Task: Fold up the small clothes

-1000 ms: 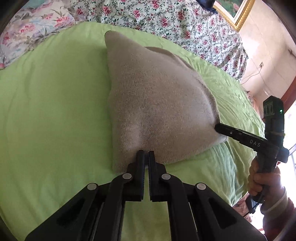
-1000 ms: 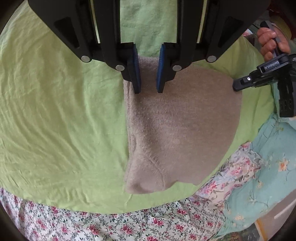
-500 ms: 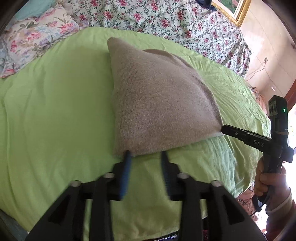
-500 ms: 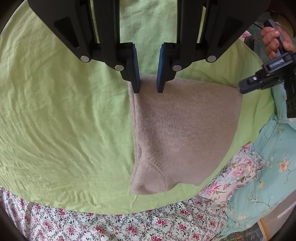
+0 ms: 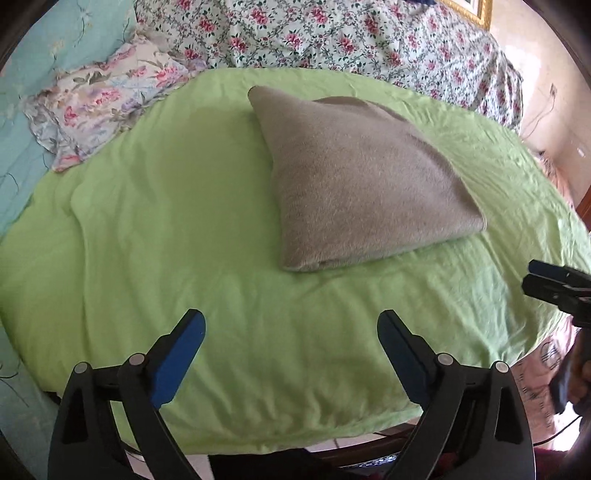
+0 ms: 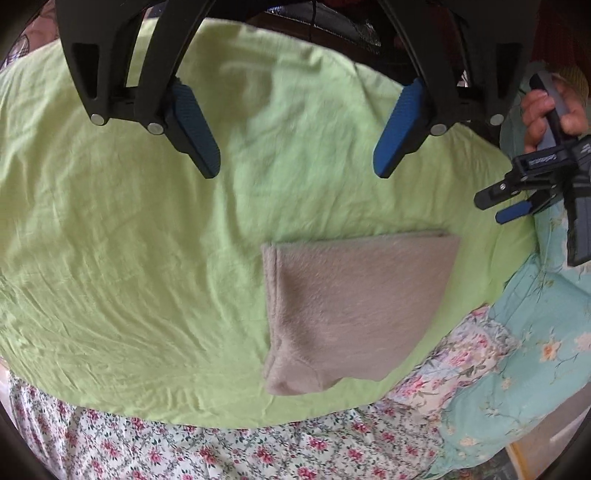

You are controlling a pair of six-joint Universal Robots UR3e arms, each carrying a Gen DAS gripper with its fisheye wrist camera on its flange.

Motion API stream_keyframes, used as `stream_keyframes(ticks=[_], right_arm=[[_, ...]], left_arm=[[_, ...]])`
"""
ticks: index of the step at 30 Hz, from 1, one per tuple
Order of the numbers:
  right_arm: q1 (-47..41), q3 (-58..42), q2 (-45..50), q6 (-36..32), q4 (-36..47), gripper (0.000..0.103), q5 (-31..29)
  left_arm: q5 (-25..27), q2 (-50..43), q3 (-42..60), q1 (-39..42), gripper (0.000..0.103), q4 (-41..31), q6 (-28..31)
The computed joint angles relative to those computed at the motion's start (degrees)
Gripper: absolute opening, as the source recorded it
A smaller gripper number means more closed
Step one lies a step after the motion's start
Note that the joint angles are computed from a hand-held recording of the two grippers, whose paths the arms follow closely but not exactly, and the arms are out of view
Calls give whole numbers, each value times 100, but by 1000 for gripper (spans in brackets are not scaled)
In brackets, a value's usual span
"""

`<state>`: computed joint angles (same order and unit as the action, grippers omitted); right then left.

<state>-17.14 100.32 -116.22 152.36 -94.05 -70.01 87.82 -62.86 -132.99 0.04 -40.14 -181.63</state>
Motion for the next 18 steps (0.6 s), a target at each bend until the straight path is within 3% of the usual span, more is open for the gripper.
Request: stream_keyframes(ticks=[13, 18], right_arm=[[20, -326, -240, -480, 783, 89, 230], [400, -146, -171, -404, 314, 98, 120]], left_arm=[[547, 1004, 221, -530, 102, -1174, -234], [770, 891, 257, -766, 102, -1089, -347]])
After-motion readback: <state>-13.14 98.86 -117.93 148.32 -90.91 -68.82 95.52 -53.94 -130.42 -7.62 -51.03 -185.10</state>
